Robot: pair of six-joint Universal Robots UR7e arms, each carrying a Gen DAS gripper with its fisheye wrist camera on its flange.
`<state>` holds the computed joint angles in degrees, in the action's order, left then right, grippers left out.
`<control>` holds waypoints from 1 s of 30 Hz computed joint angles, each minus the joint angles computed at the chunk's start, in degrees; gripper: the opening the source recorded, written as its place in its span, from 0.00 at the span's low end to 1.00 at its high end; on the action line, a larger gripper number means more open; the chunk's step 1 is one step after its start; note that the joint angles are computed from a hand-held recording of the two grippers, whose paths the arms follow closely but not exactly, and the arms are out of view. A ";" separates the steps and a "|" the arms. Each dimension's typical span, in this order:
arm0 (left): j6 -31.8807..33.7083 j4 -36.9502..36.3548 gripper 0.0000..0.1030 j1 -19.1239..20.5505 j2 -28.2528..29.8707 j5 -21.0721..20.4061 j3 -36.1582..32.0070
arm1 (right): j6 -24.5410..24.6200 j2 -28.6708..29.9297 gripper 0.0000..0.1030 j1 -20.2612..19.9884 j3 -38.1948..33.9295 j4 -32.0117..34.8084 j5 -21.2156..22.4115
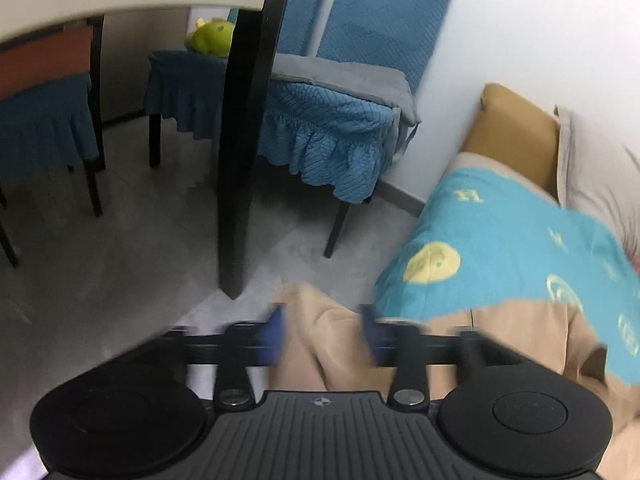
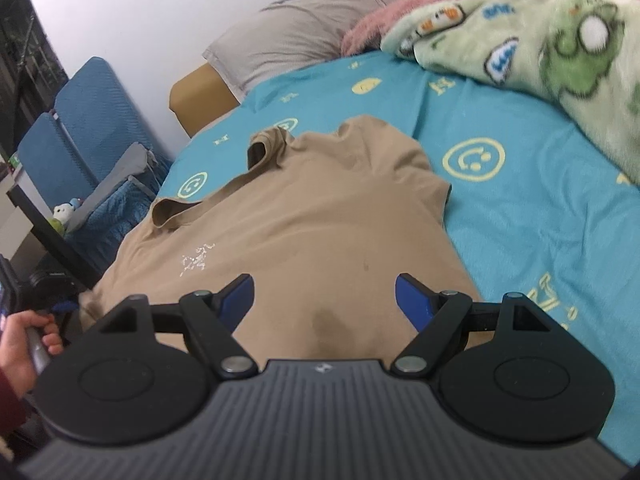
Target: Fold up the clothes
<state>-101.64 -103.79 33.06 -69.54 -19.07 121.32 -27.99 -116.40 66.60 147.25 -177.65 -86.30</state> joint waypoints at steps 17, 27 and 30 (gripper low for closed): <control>-6.01 13.27 0.86 -33.92 1.54 -16.21 -0.97 | -8.71 -14.22 0.77 -0.06 4.55 0.24 5.52; -1.23 5.73 0.93 -40.22 7.22 -21.36 -1.08 | -2.70 -24.19 1.00 -10.40 2.11 14.39 18.78; -1.33 3.90 0.93 -40.35 7.54 -22.87 -0.49 | 1.14 -23.75 1.00 -13.44 1.04 16.73 22.32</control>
<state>-102.97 -99.88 -7.29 -62.01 -41.94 120.83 -26.86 -140.15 53.16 148.29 -160.93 -63.98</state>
